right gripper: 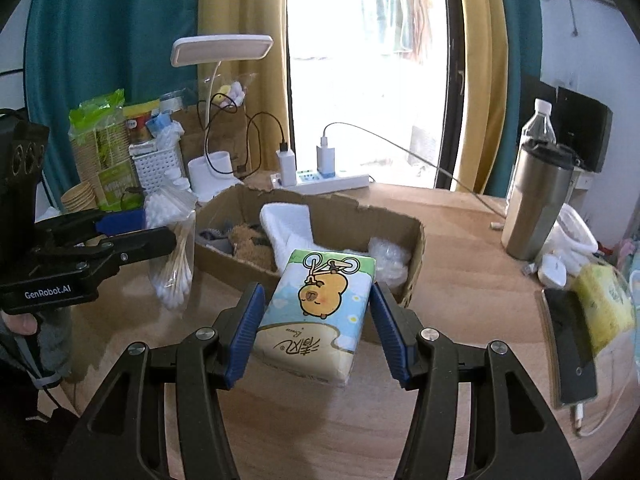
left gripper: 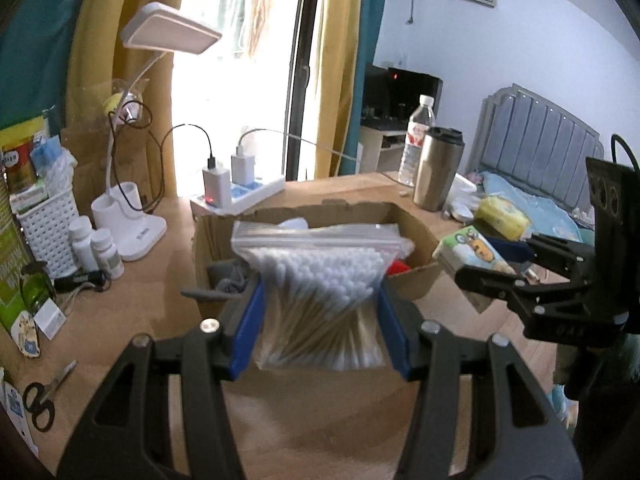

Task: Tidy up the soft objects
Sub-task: 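Carry the tissue pack and cotton-swab bag over the cardboard box, then open both tools to drop the tissue pack and swab bag into the box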

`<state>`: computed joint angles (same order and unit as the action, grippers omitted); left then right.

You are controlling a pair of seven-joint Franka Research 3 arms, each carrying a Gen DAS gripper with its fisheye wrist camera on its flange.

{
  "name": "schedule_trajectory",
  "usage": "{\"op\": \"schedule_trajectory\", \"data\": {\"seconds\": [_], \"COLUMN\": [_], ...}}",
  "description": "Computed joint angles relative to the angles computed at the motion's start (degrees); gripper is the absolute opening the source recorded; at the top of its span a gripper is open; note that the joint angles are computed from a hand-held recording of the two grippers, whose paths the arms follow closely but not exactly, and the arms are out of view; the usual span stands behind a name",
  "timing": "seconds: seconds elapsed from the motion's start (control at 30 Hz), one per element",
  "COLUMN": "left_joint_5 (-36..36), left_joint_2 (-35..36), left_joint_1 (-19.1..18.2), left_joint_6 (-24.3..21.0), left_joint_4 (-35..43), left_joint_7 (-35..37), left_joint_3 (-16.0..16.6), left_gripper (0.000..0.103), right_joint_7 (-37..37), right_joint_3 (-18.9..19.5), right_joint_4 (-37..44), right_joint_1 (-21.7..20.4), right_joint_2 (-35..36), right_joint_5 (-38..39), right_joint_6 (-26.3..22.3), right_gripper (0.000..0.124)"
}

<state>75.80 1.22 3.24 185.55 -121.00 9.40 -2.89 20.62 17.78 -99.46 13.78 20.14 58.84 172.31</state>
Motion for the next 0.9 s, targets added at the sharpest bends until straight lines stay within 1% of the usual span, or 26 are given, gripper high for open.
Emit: {"op": "schedule_trajectory", "data": {"seconds": [0.2,0.23,0.27,0.33,0.37,0.43,0.53,0.6,0.63,0.73,0.83,0.9], "left_joint_5": [3.0,4.7,7.0,9.2,12.6,16.5,14.8,12.9,11.9,12.0,8.4,6.6], "left_joint_2": [1.4,1.6,2.0,2.5,3.0,3.7,4.5,5.1,5.4,6.4,7.3,8.0], "left_joint_1": [-0.1,-0.3,-0.5,-0.5,-0.5,0.2,1.1,1.1,1.0,0.4,-0.1,-1.0], "left_joint_6": [1.0,1.2,1.4,1.6,1.9,2.3,2.2,2.3,2.3,2.3,2.4,2.5], "left_joint_4": [2.5,3.2,4.1,5.3,6.6,8.3,8.7,8.9,9.0,9.9,10.0,10.3], "left_joint_7": [-3.0,-4.7,-7.0,-9.6,-13.3,-17.7,-16.3,-14.3,-13.3,-13.3,-9.7,-7.9], "left_joint_3": [0.9,1.3,1.7,1.9,2.1,1.7,0.8,0.8,1.0,1.8,2.4,3.4], "left_gripper": [0.055,0.055,0.055,0.055,0.055,0.055,0.055,0.055,0.055,0.055,0.055,0.055], "right_joint_7": [-2.2,-2.3,-4.1,-4.3,-4.2,-3.8,-2.5,-2.1,-1.7,0.2,1.9,3.0], "right_joint_3": [1.4,1.4,2.5,2.5,2.5,2.4,2.2,2.6,2.6,2.3,2.5,2.6], "right_joint_4": [2.2,2.6,3.3,4.2,4.6,5.4,6.7,7.1,7.5,8.8,10.1,10.8], "right_joint_1": [-0.6,-0.6,-1.3,-1.2,-1.2,-1.0,-0.7,-1.0,-1.1,-0.8,-0.8,-0.8], "right_joint_2": [1.0,1.2,1.7,2.3,2.5,3.1,4.2,4.6,5.0,6.0,7.1,7.8], "right_joint_5": [2.0,2.1,3.5,3.6,3.5,2.9,1.3,0.8,0.3,-1.8,-4.0,-5.6], "right_joint_6": [1.5,1.6,2.3,2.6,2.6,2.9,3.0,3.1,3.0,2.9,3.1,3.2], "right_gripper": [0.058,0.058,0.058,0.058,0.058,0.058,0.058,0.058,0.058,0.058,0.058,0.058]}}
